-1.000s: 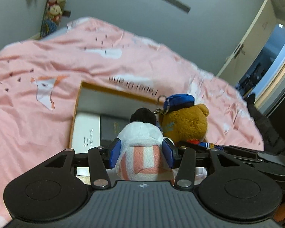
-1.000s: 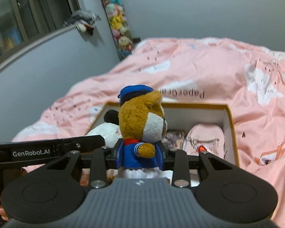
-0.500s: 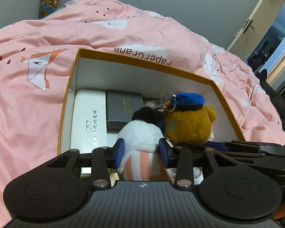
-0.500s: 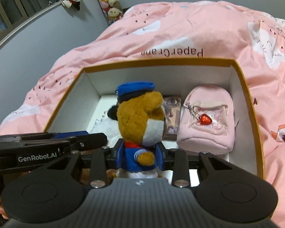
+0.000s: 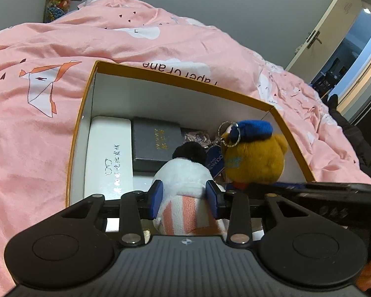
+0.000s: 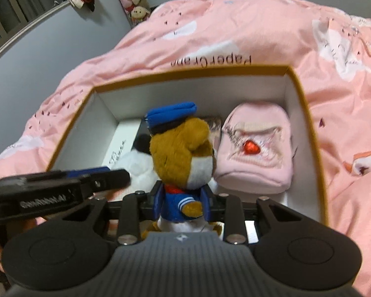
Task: Organize objects
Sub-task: 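Lower the white plush and bear plush into the orange box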
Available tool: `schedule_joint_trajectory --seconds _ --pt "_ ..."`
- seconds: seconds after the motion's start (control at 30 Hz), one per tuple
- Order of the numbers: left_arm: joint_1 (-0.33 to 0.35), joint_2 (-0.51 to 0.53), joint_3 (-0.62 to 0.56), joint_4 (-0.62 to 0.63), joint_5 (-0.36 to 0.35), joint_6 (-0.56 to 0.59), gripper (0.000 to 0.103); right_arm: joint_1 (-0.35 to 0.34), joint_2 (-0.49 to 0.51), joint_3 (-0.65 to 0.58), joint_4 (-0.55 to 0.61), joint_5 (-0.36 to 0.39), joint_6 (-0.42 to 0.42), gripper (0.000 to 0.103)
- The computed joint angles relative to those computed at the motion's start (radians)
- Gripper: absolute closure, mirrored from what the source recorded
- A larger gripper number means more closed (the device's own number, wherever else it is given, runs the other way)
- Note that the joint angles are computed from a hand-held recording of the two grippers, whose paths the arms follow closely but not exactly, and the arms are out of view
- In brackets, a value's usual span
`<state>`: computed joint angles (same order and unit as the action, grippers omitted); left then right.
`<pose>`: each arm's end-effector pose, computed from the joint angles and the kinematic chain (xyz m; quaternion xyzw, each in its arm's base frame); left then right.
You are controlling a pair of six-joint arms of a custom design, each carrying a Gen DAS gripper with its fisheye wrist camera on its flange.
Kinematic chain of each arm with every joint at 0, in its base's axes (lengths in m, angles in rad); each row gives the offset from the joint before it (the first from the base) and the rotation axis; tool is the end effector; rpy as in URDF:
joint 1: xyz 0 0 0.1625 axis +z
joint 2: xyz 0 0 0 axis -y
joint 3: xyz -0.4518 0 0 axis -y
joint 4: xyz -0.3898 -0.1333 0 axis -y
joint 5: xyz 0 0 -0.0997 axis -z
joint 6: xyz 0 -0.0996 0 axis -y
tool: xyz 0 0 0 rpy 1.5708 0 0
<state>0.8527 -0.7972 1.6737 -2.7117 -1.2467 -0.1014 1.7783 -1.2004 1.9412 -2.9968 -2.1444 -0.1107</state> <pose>-0.3271 -0.6252 0.1211 0.2766 0.9386 -0.1830 0.0949 0.1973 -0.5525 0.3189 0.0493 -0.9071 0.3347 0.2505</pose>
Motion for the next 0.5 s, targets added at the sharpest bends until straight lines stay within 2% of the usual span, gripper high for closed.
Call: schedule_joint_trajectory --seconds 0.13,0.27,0.33,0.4,0.47,0.5 --pt "0.017 -0.001 -0.007 0.014 -0.064 -0.035 0.062 0.013 -0.032 -0.005 0.026 0.008 0.005 0.072" --pt "0.006 -0.001 -0.01 0.047 -0.038 -0.043 0.062 0.017 -0.07 -0.026 0.131 0.016 0.063 0.073" --pt "-0.004 -0.004 -0.012 0.067 -0.006 -0.041 0.063 0.022 -0.085 -0.029 0.152 0.011 0.088 0.076" --pt "-0.022 -0.008 -0.004 0.065 0.061 -0.022 0.074 0.031 -0.098 -0.025 0.135 0.013 0.071 0.08" --pt "-0.043 -0.008 0.005 0.056 0.146 0.013 0.078 0.037 -0.108 -0.026 0.142 0.026 0.066 0.085" --pt "-0.045 -0.007 0.003 0.064 0.159 0.02 0.081 0.038 -0.112 -0.027 0.15 0.035 0.068 0.085"
